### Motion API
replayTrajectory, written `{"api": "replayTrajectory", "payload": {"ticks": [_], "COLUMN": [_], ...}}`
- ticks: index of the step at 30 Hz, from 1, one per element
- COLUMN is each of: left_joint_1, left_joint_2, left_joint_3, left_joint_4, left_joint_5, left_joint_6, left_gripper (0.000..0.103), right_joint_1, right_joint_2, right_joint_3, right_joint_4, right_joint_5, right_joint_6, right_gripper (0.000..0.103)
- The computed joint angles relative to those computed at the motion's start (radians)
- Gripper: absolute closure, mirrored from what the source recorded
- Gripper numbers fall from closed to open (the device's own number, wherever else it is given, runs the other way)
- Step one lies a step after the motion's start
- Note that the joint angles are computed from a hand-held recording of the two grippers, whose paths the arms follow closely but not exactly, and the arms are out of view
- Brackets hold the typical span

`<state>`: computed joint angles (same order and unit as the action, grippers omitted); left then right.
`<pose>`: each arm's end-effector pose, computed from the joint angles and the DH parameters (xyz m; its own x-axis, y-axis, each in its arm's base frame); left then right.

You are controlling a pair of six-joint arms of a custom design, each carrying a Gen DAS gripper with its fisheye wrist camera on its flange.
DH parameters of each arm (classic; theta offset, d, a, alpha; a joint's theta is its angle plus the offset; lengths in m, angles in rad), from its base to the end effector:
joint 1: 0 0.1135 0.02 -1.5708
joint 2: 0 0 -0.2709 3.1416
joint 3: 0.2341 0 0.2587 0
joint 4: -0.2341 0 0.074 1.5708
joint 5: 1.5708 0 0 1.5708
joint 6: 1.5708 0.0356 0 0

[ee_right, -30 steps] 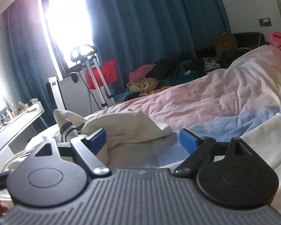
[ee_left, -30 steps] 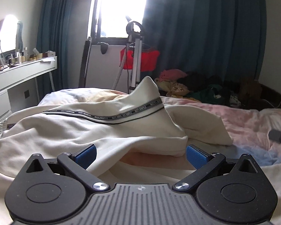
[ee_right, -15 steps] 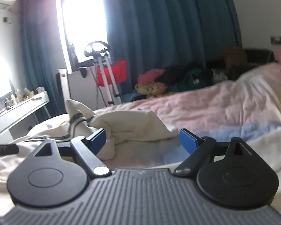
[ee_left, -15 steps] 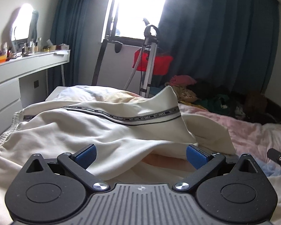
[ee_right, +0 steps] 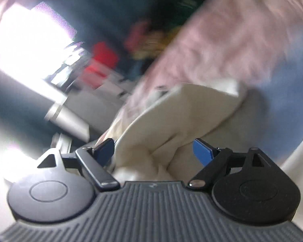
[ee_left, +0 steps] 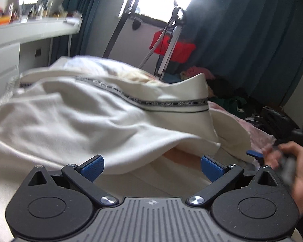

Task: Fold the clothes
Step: 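Grasp the cream garment edge with the right gripper and lift it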

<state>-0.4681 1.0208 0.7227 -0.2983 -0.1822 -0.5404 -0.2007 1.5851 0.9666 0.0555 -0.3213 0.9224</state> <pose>0.2053 -0.0966 0.2667 -0.5893 -0.2690 -0.7618 0.0079 0.9410 -0.3384 0.3500 -0.0597 0.2298 -0.3737 0.8478 -0.3764 0.3731 0.5088 0.7758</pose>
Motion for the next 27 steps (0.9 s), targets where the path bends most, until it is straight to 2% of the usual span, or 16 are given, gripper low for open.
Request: {"api": "replayTrajectory", "payload": {"ticks": [2, 5, 8, 11, 12, 13, 14, 15, 17, 22, 25, 27], "left_joint_1": [0.032, 0.06, 0.068, 0.072, 0.074, 0.076, 0.08, 0.084, 0.088, 0.088, 0.08, 0.075], "left_joint_2": [0.024, 0.079, 0.137, 0.183, 0.189, 0.195, 0.197, 0.195, 0.184, 0.149, 0.137, 0.132], "left_joint_3": [-0.021, -0.038, -0.046, -0.044, -0.047, -0.05, -0.052, -0.056, -0.062, -0.072, -0.072, -0.073], "left_joint_4": [0.05, 0.124, 0.187, 0.22, 0.227, 0.234, 0.236, 0.239, 0.236, 0.223, 0.22, 0.222], "left_joint_5": [0.067, 0.139, 0.179, 0.198, 0.203, 0.208, 0.217, 0.225, 0.231, 0.222, 0.206, 0.195], "left_joint_6": [-0.02, -0.031, -0.015, 0.009, 0.008, 0.007, 0.005, 0.002, -0.001, -0.017, -0.016, -0.013], "left_gripper": [0.0, 0.0, 0.0, 0.0, 0.0, 0.0, 0.0, 0.0, 0.0, 0.0, 0.0, 0.0], "right_joint_1": [0.028, 0.023, -0.004, -0.013, -0.009, -0.004, 0.001, 0.006, -0.002, -0.073, -0.134, -0.187], "right_joint_2": [0.075, 0.198, 0.303, 0.348, 0.349, 0.343, 0.338, 0.333, 0.317, 0.208, 0.141, 0.082], "right_joint_3": [0.055, 0.114, 0.16, 0.147, 0.156, 0.173, 0.191, 0.208, 0.227, 0.222, 0.27, 0.249], "right_joint_4": [0.024, 0.116, 0.121, 0.199, 0.187, 0.147, 0.108, 0.07, 0.034, 0.053, 0.044, 0.1], "right_joint_5": [0.097, 0.111, 0.106, 0.126, 0.144, 0.179, 0.215, 0.252, 0.299, 0.328, 0.329, 0.318], "right_joint_6": [0.076, 0.228, 0.441, 0.496, 0.474, 0.438, 0.402, 0.367, 0.303, 0.127, 0.015, -0.064], "right_gripper": [0.015, 0.017, 0.016, 0.017, 0.027, 0.052, 0.068, 0.095, 0.096, 0.097, 0.098, 0.098]}}
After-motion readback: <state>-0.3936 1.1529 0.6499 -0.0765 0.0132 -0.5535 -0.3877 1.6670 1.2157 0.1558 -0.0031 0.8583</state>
